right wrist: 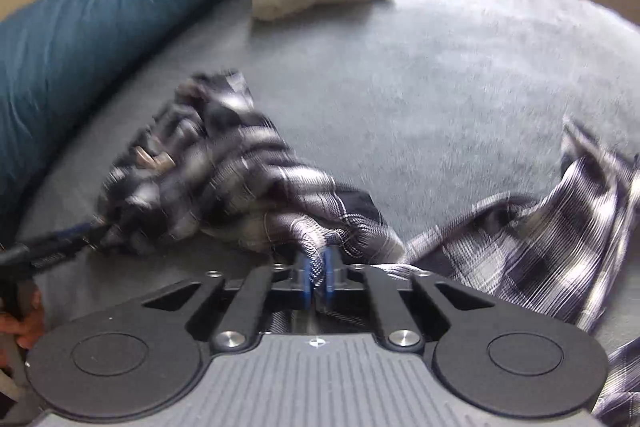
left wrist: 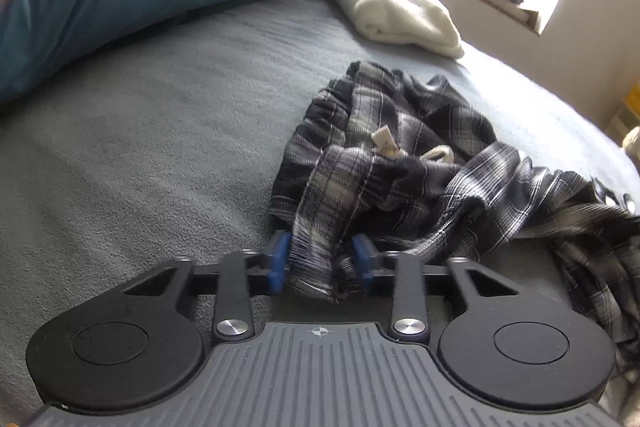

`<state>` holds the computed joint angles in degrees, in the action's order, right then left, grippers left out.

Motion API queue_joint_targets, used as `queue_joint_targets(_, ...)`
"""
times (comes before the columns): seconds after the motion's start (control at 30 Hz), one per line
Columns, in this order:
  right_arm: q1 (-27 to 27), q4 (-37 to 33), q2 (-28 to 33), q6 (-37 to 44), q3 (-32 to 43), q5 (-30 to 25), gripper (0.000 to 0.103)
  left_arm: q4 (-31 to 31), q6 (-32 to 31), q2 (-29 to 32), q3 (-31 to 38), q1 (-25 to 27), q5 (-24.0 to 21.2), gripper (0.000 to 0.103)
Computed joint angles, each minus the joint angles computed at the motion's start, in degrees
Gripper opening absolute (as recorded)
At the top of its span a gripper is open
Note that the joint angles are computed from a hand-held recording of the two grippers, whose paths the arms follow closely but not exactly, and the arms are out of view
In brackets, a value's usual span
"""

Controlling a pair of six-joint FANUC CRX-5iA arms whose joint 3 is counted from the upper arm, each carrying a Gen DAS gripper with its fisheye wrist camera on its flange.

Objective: Fold clothes

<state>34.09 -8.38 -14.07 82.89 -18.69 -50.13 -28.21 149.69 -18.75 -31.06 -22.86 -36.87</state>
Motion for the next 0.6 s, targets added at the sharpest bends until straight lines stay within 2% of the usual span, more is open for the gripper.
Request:
queue_joint_targets(0.03,0.27,-0.02,-1.25,0.39,-0.33,0.95,0.005,1.34,-0.39,-0.81,-0.85,1.16,1.06,0.007)
queue_joint_targets(0.1,0.07,-1.76,-3.80,3.45,-0.43,3.13,0.003,6.05,-3.17,-2.85,-3.30,4.54,3.94,0.006)
queue_joint_targets(0.2,-2.49,-9.49,-6.61,13.73,1.71,4.85,0.003,18.08,-13.92,-6.88,-8.60,11.19,8.49,0.004)
queue_joint_targets(0.27,-6.16,-17.53,-5.46,22.14,6.03,-1.16,0.002,25.94,-22.33,-9.19,-11.72,14.51,9.85,0.004)
queue_joint_targets(0.33,-8.68,-22.34,-1.90,27.21,10.86,-12.42,0.002,33.09,-30.33,-10.81,-14.20,17.16,10.24,0.004)
queue_joint_targets(0.43,-4.55,-18.13,0.66,28.30,11.40,-20.27,0.003,36.51,-34.84,-12.10,-15.31,18.76,8.89,0.004)
queue_joint_targets(0.5,-0.58,-13.08,0.63,27.97,9.32,-18.81,0.004,33.46,-32.86,-12.08,-14.19,18.53,7.97,0.004)
queue_joint_targets(0.6,0.33,-10.06,1.57,25.10,8.41,-12.78,0.005,27.98,-28.59,-12.03,-12.49,17.91,7.28,0.004)
